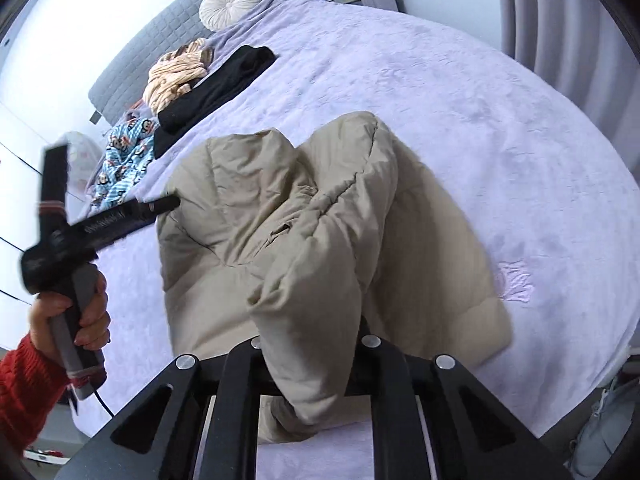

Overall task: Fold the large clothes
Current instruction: 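Grasp the jacket collar with the right gripper while the left gripper grasps the hood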

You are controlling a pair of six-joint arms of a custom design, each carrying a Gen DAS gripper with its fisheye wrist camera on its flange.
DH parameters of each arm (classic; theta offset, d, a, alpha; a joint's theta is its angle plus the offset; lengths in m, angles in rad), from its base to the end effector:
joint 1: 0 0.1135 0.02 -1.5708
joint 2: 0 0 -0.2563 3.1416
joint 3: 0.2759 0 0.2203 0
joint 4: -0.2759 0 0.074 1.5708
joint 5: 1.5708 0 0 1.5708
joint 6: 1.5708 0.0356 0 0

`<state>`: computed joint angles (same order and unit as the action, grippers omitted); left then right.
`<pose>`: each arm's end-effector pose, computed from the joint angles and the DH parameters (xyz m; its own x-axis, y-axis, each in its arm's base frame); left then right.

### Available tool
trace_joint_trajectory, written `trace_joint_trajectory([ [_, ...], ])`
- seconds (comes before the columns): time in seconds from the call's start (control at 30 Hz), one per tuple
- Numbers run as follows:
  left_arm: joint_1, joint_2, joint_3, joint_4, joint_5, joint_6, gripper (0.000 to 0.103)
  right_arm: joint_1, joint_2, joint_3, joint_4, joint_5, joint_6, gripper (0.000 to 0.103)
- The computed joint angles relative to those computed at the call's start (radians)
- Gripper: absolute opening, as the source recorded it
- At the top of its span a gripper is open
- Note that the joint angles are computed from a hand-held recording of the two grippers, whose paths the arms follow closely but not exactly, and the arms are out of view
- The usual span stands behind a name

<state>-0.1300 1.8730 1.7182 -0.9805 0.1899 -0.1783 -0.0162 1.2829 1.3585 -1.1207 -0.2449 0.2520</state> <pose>0.3570 -0.0535 0.2860 -0.9213 -0.0552 -0.3848 0.0436 0.9690 -0.2433 0.2086 0.0053 0.3412 -0.8640 0.2559 -0.4337 0.1131 0.9378 0.3282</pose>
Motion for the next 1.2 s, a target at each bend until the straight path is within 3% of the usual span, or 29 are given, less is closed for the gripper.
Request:
trace_joint_trajectory([
  [0.13, -0.166, 0.035, 0.008, 0.086, -0.112, -0.04, 0.067, -0.106, -0.021, -0.024, -0.032, -0.006, -0.08, 0.013],
  [0.23, -0.273, 0.148, 0.174, 0.052, -0.148, -0.067, 0.067, -0.17, -0.013, -0.051, -0.02, 0.017, -0.102, 0.013],
  [0.37, -0.349, 0.298, 0.358, 0.003, -0.195, -0.085, 0.067, -0.325, 0.048, -0.139, 0.062, -0.05, -0.146, 0.014],
  [0.43, -0.365, 0.34, 0.42, -0.036, -0.219, -0.1, 0.067, -0.412, 0.129, -0.165, 0.105, -0.111, -0.193, 0.021],
  [0.47, -0.368, 0.352, 0.44, -0.052, -0.226, -0.104, 0.067, -0.452, 0.184, -0.154, 0.103, -0.153, -0.203, 0.033],
  [0.5, -0.364, 0.347, 0.428, -0.047, -0.224, -0.104, 0.067, -0.496, 0.24, -0.123, 0.075, -0.195, -0.214, 0.044],
  [0.53, -0.359, 0.343, 0.416, -0.043, -0.224, -0.104, 0.069, -0.542, 0.284, -0.077, 0.029, -0.229, -0.228, 0.048],
  [0.67, -0.357, 0.337, 0.386, -0.023, -0.228, -0.111, 0.069, -0.656, 0.294, 0.123, -0.107, -0.227, -0.305, 0.054],
  [0.73, -0.364, 0.343, 0.393, -0.026, -0.241, -0.115, 0.069, -0.68, 0.317, 0.235, -0.149, -0.267, -0.342, 0.056],
  [0.8, -0.37, 0.347, 0.4, -0.031, -0.252, -0.116, 0.069, -0.649, 0.411, 0.386, -0.209, -0.334, -0.362, 0.068],
  [0.83, -0.371, 0.346, 0.4, -0.032, -0.253, -0.117, 0.069, -0.628, 0.465, 0.444, -0.225, -0.366, -0.368, 0.069],
  [1.03, -0.374, 0.336, 0.401, -0.052, -0.267, -0.145, 0.069, -0.425, 0.841, 0.745, -0.256, -0.501, -0.254, 0.068],
  [1.07, -0.378, 0.335, 0.405, -0.056, -0.274, -0.152, 0.069, -0.4, 0.901, 0.798, -0.278, -0.498, -0.244, 0.056],
  [1.1, -0.384, 0.335, 0.407, -0.06, -0.283, -0.157, 0.069, -0.377, 0.926, 0.814, -0.279, -0.458, -0.242, 0.03],
  [1.2, -0.404, 0.341, 0.427, -0.088, -0.32, -0.148, 0.069, -0.353, 0.883, 0.681, -0.224, -0.343, -0.277, 0.024],
])
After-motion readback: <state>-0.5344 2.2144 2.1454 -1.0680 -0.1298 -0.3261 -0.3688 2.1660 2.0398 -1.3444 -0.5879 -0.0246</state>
